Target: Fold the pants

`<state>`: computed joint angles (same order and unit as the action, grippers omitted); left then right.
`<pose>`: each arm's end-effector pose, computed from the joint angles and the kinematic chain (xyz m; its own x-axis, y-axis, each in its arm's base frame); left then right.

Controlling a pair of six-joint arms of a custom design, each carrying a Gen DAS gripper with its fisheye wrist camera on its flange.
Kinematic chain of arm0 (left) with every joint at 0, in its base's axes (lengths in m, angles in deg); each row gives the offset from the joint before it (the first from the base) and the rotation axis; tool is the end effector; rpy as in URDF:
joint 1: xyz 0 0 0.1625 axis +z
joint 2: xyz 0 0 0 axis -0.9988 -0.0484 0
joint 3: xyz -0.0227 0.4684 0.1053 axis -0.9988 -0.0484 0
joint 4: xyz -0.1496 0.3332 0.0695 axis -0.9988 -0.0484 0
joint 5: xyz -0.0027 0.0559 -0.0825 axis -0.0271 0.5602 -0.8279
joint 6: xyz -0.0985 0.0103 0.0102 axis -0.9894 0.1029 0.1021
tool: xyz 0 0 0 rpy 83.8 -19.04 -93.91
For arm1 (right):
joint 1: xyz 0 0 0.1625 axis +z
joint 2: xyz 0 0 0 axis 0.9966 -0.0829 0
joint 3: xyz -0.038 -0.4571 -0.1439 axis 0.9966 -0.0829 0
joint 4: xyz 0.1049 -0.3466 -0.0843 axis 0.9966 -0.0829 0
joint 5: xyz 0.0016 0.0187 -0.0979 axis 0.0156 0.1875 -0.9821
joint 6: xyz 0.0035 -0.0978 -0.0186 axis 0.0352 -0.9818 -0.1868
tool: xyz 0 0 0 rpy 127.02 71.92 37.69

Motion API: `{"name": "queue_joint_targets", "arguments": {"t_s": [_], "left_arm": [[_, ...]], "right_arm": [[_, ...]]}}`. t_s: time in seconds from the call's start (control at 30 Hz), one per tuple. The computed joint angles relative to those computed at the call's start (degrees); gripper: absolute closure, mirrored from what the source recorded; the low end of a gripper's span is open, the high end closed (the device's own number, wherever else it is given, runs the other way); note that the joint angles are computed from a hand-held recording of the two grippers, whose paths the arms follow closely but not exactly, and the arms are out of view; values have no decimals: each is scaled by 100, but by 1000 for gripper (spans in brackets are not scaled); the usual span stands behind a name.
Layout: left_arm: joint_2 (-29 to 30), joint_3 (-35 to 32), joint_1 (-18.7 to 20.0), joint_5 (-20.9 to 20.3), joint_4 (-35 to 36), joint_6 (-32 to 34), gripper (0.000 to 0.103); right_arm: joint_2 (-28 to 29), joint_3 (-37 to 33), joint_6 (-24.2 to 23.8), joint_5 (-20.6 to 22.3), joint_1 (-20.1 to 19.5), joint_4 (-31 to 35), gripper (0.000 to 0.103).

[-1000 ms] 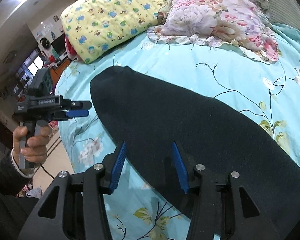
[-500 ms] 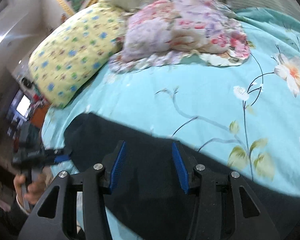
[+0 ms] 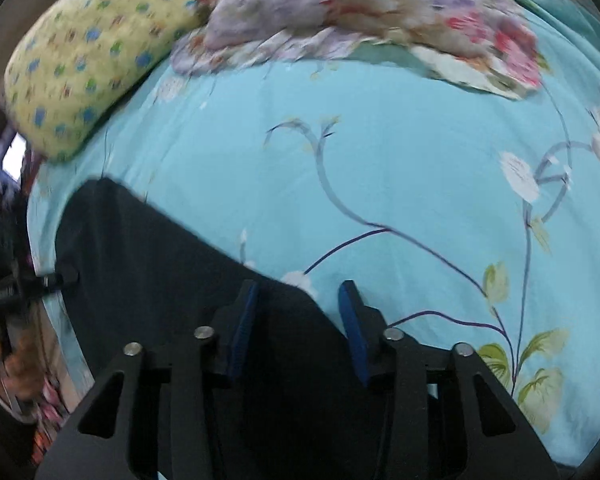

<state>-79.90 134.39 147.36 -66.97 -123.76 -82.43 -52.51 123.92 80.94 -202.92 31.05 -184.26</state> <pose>-0.0104 -0.3963 0.3486 -0.9233 -0.1524 -0.3527 0.0324 0.8838 -0.4667 0.3130 -0.4435 0.0288 -0.8549 -0.2269 0.4665 -0.3706 0.8963 -0.2433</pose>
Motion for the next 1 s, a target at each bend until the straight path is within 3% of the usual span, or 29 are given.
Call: {"name": "queue_joint_targets", "arguments": {"t_s": [0.07, 0.13, 0.23, 0.33, 0.47, 0.63, 0.8, 0.9, 1.0], "left_arm": [[92, 52, -67, 127, -161, 122, 45], [138, 58, -53, -5, -302, 302, 66], [54, 147, -241, 30, -449, 605, 82], [-213, 178, -550, 138, -320, 846, 83], [-596, 139, -713, -35, -337, 1013, 84], [-697, 205, -735, 19, -436, 1177, 84], [-399, 329, -475, 166, -725, 1337, 84], [-247, 319, -371, 262, -666, 1380, 82], [-313, 349, -531, 584, -512, 1295, 73]], "right_arm": [[-2, -84, -134, 17, 48, 268, 75], [-5, -73, -203, -3, 61, 283, 79], [-23, 49, -235, -13, 63, 15, 87], [-32, 120, -360, -175, 220, -219, 90], [-64, 38, -613, -674, 546, -400, 91], [119, -162, -889, -1203, 751, -743, 93], [530, -490, -1105, -1692, 807, -655, 93], [656, -506, -948, -1754, 717, -687, 92], [662, -458, -654, -1759, 687, -699, 88]]}}
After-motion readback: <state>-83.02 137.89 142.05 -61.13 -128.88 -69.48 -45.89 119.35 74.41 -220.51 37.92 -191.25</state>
